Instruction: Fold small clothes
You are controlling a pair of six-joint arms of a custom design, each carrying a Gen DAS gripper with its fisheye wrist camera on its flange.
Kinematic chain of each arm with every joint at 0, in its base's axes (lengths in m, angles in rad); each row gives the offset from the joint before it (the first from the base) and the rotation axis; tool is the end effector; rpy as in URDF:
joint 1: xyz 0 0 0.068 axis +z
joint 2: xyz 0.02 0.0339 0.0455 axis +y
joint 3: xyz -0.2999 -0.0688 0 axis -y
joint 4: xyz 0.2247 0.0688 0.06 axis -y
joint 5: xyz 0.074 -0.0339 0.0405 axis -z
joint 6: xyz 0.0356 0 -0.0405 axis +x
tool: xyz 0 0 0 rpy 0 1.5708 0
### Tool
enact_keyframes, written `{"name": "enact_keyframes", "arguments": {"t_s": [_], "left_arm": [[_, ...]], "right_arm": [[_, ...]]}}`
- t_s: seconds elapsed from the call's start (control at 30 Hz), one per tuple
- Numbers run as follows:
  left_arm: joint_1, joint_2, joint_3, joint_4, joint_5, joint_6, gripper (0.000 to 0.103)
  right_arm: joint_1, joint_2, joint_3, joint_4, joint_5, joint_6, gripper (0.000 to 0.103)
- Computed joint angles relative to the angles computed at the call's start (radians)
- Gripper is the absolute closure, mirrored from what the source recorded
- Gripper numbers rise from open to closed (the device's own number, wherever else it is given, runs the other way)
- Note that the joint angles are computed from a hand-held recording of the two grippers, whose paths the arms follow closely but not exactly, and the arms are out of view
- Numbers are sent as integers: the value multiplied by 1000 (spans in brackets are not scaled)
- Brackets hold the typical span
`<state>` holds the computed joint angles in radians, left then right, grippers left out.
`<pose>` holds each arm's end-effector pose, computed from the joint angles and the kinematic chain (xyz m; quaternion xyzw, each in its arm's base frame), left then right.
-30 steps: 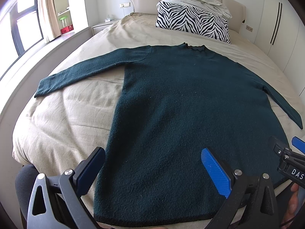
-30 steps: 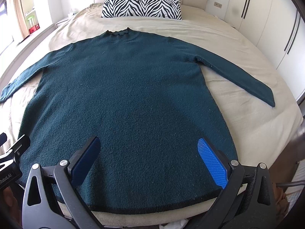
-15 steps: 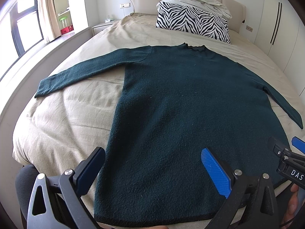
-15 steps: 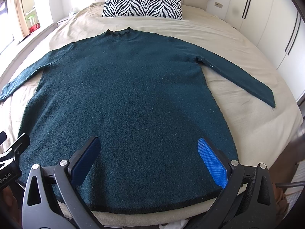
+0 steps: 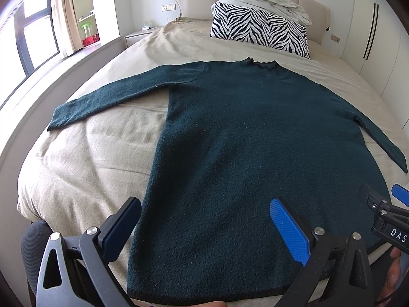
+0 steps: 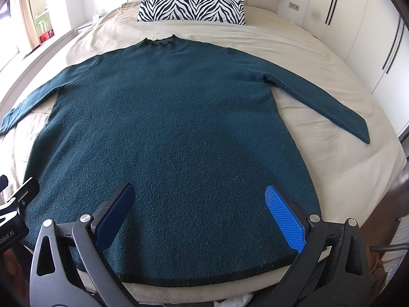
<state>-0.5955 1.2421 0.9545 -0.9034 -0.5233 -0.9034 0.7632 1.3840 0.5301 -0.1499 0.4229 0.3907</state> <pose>0.1710 -0.0944 0.2938 -0.1937 0.9299 0.0617 0.3065 0.1650 0.1376 0.1884 -0.1161 0.9333 -0.0197 0.3391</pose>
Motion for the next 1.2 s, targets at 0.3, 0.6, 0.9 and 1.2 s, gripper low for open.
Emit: {"name": "enact_keyframes", "arguments": {"t_s": [0.3,0.6,0.9,1.2], "left_arm": [[-8,23,3,-16,-27,-11,0],[-191,204,101,-198,-448,-30,0],[-90,216,96,1,-742,283,0],[54,234,66,455,-445,673,0]], "right_arm": [[-25,11,-14,25,-22,-10,0],[-416,-52,-53,150,-341,-174,0],[-1241,340,196,298,-946,-192,10],[-1413,796,703,224,-1119,18,27]]}}
